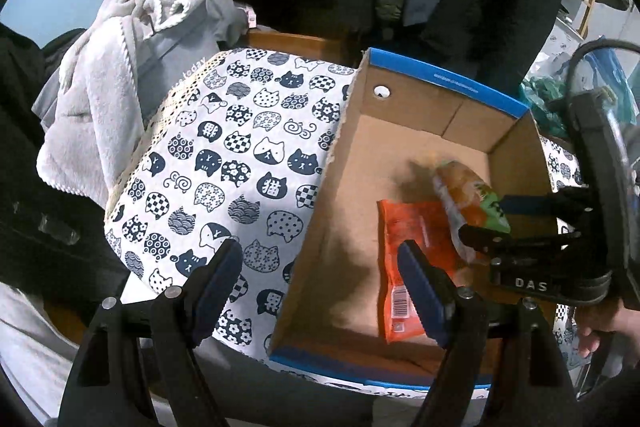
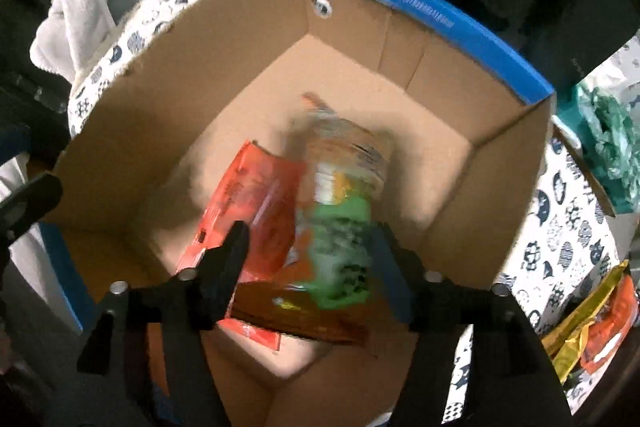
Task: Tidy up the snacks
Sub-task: 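Lower the green snack bag into the box and open the right tool, then move both tools back over the snack pile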
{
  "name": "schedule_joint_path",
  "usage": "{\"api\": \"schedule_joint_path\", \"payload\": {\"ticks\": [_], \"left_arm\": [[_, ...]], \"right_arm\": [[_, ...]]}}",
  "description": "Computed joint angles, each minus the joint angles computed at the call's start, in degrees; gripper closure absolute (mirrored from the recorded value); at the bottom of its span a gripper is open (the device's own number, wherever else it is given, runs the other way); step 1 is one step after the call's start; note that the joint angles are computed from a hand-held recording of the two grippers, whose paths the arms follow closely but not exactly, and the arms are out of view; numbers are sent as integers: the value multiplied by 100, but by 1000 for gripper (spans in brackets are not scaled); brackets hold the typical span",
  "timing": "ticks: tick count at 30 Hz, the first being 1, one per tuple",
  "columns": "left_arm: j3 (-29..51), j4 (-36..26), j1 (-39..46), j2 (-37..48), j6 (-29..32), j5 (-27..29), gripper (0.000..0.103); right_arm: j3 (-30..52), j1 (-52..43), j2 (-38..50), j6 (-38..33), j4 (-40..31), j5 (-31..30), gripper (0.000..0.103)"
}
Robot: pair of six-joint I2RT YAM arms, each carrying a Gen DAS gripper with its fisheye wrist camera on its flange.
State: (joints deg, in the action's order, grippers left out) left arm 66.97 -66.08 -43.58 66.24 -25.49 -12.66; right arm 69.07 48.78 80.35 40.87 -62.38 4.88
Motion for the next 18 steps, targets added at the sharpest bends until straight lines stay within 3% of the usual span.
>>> {"api": "schedule_joint_path", "payload": {"ticks": [11,18], "left_arm": [[267,61,-441,373,-338,-31,22],[756,107,-1017,874,-752,78,22]], "right_arm": [[31,225,-1409,590,-917,747,35],[166,627,-2278,1226,-2104,1452,32]]}}
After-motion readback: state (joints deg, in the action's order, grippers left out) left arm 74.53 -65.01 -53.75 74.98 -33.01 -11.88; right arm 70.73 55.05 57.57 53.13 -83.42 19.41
